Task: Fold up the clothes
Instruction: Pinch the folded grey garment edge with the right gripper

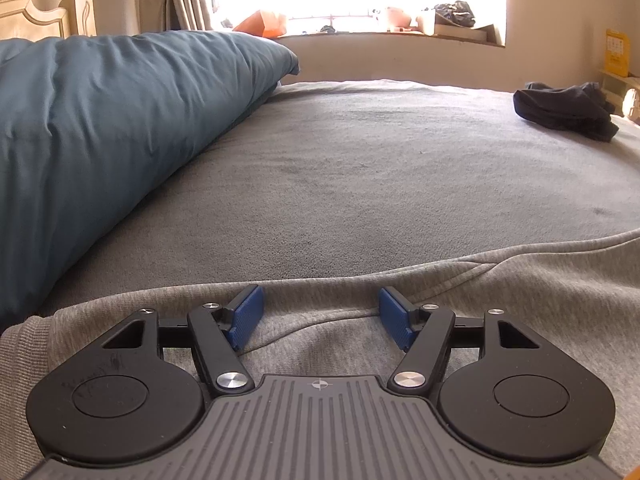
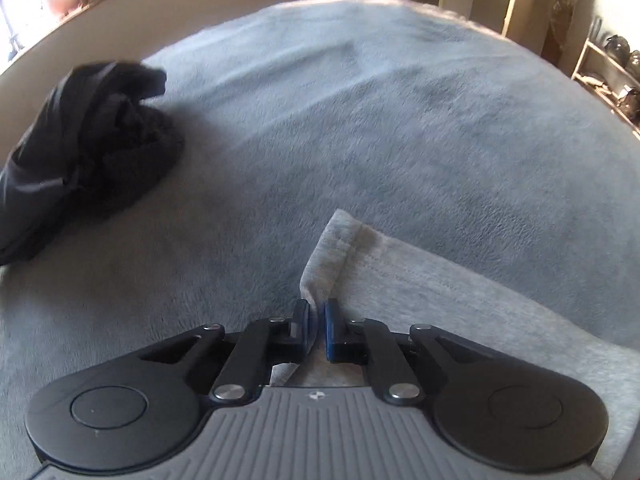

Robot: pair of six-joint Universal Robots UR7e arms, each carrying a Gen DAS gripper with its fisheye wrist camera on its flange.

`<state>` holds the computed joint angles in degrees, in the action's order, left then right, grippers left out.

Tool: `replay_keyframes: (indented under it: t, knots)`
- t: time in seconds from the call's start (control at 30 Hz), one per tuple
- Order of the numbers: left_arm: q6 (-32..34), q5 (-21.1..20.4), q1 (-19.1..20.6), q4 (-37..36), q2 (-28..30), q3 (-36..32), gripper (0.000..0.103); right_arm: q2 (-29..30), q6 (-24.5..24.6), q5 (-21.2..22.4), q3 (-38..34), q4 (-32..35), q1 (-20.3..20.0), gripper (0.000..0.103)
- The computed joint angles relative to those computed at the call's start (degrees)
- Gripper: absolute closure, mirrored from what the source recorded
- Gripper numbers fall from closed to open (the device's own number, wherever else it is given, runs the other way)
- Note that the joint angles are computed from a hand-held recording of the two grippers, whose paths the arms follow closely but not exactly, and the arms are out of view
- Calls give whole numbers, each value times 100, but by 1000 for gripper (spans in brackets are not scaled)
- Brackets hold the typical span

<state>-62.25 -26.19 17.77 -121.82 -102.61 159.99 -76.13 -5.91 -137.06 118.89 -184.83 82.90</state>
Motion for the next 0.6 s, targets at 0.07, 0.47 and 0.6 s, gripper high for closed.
replay_keyframes:
  t: [0.07,0.47,0.6]
  knots:
    - [-3,-3,-9,-6,-19,17,38,26,-185,-38,66,-462,17,99]
    - [-3,-18,-30,42,-57,21,37,55,94,391,137,-1110,-316,93]
    - [-69,3,-51,81,-32,24,36,-292,-461,337,440,-1747,-143,56]
